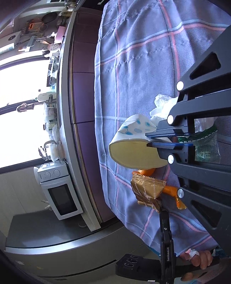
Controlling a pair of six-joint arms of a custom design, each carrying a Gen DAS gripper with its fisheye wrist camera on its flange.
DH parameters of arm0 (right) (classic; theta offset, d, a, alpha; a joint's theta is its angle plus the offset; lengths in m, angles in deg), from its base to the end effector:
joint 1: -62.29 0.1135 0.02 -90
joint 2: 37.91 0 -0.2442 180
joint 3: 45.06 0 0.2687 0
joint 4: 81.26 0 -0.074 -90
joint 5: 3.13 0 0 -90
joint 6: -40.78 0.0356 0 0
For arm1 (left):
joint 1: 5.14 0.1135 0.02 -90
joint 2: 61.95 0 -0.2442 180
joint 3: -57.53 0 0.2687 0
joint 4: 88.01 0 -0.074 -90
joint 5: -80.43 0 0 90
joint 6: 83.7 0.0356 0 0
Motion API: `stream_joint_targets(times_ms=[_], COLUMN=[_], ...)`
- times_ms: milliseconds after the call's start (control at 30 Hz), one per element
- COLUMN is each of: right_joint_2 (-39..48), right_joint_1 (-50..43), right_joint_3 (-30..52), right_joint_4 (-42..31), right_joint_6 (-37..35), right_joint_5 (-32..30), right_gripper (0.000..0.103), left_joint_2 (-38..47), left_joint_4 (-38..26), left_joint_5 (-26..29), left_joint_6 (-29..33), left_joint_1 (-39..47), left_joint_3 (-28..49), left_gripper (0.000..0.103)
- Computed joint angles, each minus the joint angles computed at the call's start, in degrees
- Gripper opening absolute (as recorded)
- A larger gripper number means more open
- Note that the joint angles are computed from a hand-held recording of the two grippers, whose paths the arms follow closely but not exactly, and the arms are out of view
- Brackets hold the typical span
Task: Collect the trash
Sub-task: 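Grasp the gold snack wrapper with the left tool while the right tool grasps the dotted paper cup, then lift the wrapper with the left tool while the right tool lifts the cup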
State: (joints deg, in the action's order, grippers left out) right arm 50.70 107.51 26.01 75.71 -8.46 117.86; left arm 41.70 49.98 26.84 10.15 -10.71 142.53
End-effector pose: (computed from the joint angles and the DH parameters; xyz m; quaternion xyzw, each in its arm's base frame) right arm 0.2593 0.2353 0.2087 0.0776 0.8791 0.0972 0.4602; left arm 0.3787 -0.0582 0.1754 0.1543 0.9094 -0.3058 0.2360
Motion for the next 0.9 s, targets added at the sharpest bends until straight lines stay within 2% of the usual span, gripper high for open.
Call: stream_joint_targets(times_ms=[100,167,233,300,367,433,533,633,700,767,900], right_joint_2=[-2.87,-4.52,-5.68,-6.9,-7.36,-7.35,-7.56,-7.82,-8.07,-8.16,-8.34], right_joint_1=[-1.26,-1.95,-2.57,-3.41,-3.88,-4.19,-4.44,-4.81,-5.64,-6.06,-7.38], right_joint_3=[-3.31,-5.28,-6.77,-8.4,-9.16,-9.39,-10.17,-11.08,-11.82,-12.45,-13.84], right_joint_4=[2.6,4.44,6.03,8.12,9.17,9.64,10.45,11.37,12.17,13.05,15.43], right_joint_6=[1.28,2.14,2.74,3.11,3.4,3.53,3.89,4.55,4.57,4.89,5.4], right_joint_5=[-1.78,-3.19,-4.45,-6.3,-7.08,-7.71,-8.43,-9.35,-10.77,-11.69,-14.02], right_gripper=[0.003,0.003,0.003,0.003,0.003,0.003,0.003,0.003,0.003,0.003,0.003], left_joint_2=[-1.73,-3.41,-4.05,-4.19,-3.84,-2.52,-0.27,2.01,3.38,4.56,6.8], left_joint_4=[0.68,1.38,0.88,0.2,-0.16,-1.15,-1.49,-1.98,-2.42,-2.55,-3.25], left_joint_5=[-0.64,-0.93,-0.34,0.68,1.17,1.88,1.84,4.04,5.51,6.13,4.37], left_joint_6=[0.28,0.63,1.02,1.03,1.35,0.84,-0.35,-1.85,-2.9,-4.08,-5.33], left_joint_1=[-0.09,0.3,0.43,0.7,0.82,0.69,0.34,0.99,1.51,1.76,0.88], left_joint_3=[-1.54,-3.09,-3.31,-3.07,-2.74,-1.46,0.27,2.2,3.56,4.68,6.86], left_gripper=[0.007,0.011,0.027,0.033,0.036,0.047,0.048,0.049,0.049,0.044,0.008])
